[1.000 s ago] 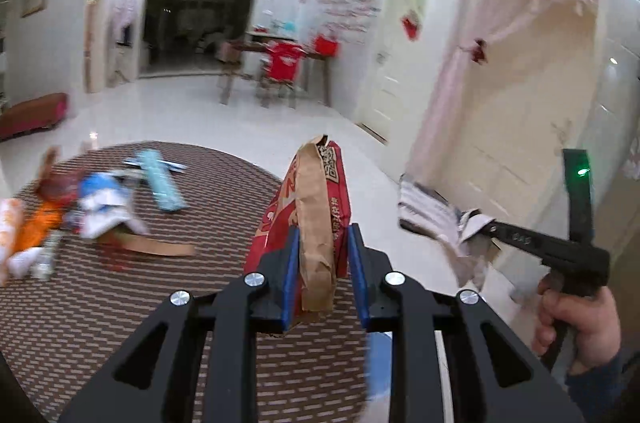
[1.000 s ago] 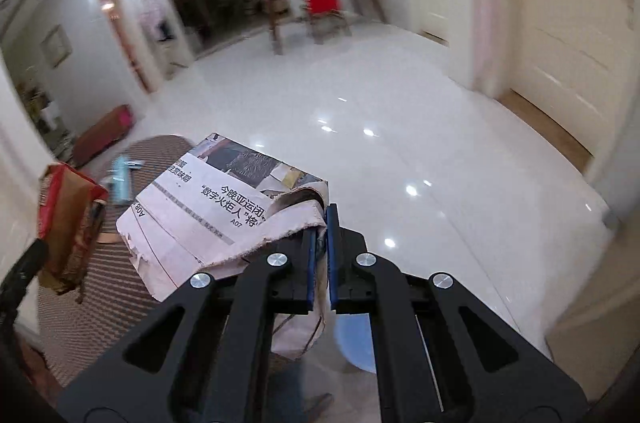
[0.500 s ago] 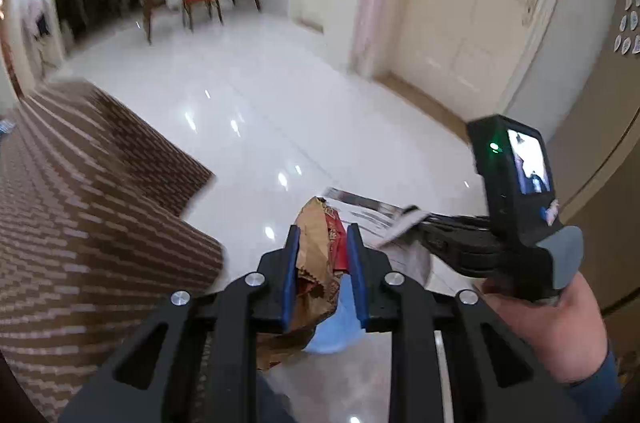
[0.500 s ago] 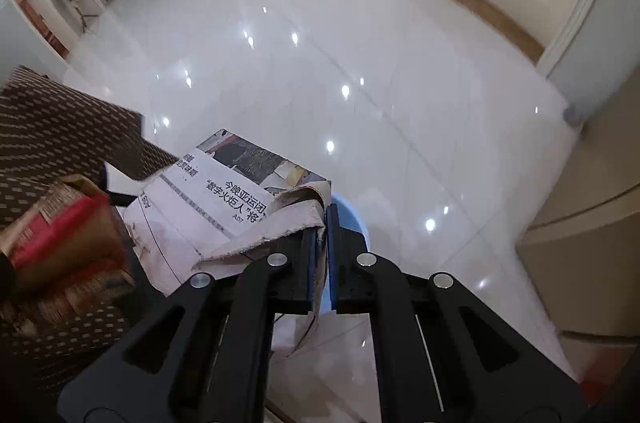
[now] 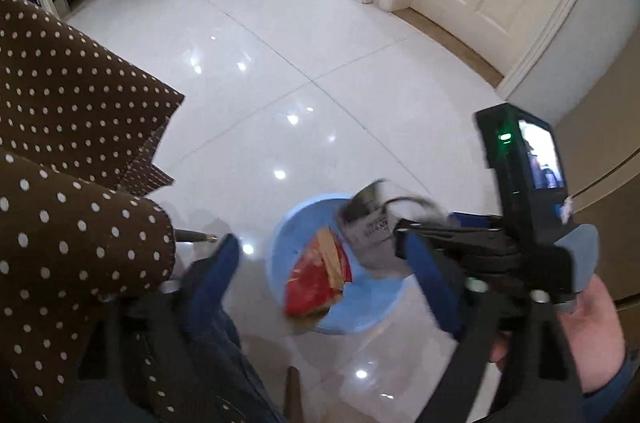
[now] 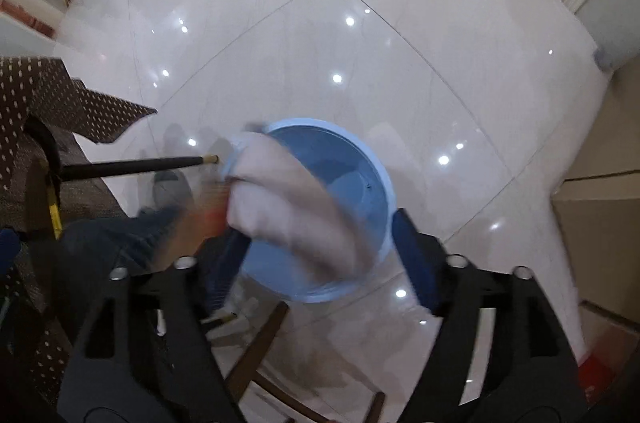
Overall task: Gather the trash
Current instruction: 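Carry both items to the blue wastebasket and open both tools to drop them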
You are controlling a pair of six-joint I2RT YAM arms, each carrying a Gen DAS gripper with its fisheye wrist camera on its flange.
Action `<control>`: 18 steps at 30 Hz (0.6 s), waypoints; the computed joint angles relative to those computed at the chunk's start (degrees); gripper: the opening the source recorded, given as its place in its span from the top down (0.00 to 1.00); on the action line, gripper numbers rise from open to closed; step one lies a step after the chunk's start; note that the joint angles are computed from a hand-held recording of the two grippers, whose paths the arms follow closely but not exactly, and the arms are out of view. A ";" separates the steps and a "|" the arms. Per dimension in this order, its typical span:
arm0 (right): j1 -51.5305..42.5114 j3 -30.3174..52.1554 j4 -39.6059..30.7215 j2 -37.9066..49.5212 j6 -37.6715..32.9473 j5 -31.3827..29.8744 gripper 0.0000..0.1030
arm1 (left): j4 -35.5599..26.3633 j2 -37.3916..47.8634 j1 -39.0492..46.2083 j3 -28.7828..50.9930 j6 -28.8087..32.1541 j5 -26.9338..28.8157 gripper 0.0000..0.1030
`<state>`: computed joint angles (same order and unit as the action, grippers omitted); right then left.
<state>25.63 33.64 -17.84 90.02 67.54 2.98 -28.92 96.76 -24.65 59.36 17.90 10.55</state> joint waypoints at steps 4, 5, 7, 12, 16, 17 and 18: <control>-0.32 -0.01 -3.56 -4.42 1.21 1.25 0.11 | -0.60 2.17 -0.52 0.46 -0.04 -1.06 0.15; -0.21 -0.46 -4.11 -5.81 1.73 1.56 0.11 | -0.59 1.68 -0.41 0.05 -0.07 -1.16 0.15; 0.32 -0.52 -5.49 -8.49 2.93 2.14 0.09 | -0.54 1.44 -0.43 -0.31 -0.19 -1.14 0.15; 3.00 0.79 -10.32 -12.28 6.36 5.17 0.06 | -2.26 -4.19 -1.23 -3.39 0.56 -2.31 0.15; 6.90 0.77 -15.52 -18.11 11.47 9.53 0.06 | -3.72 -10.38 -1.54 -5.41 1.68 -1.33 0.15; 7.88 1.14 -17.33 -19.59 12.76 10.82 0.06 | -4.30 -11.98 -1.47 -5.56 1.84 -0.85 0.15; 9.51 2.11 -20.28 -21.87 14.69 12.77 0.06 | -5.27 -13.60 -1.19 -5.33 2.08 -0.13 0.15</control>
<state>35.14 35.75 -38.12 68.15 82.23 15.75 -34.19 83.16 -25.84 54.04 19.98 10.42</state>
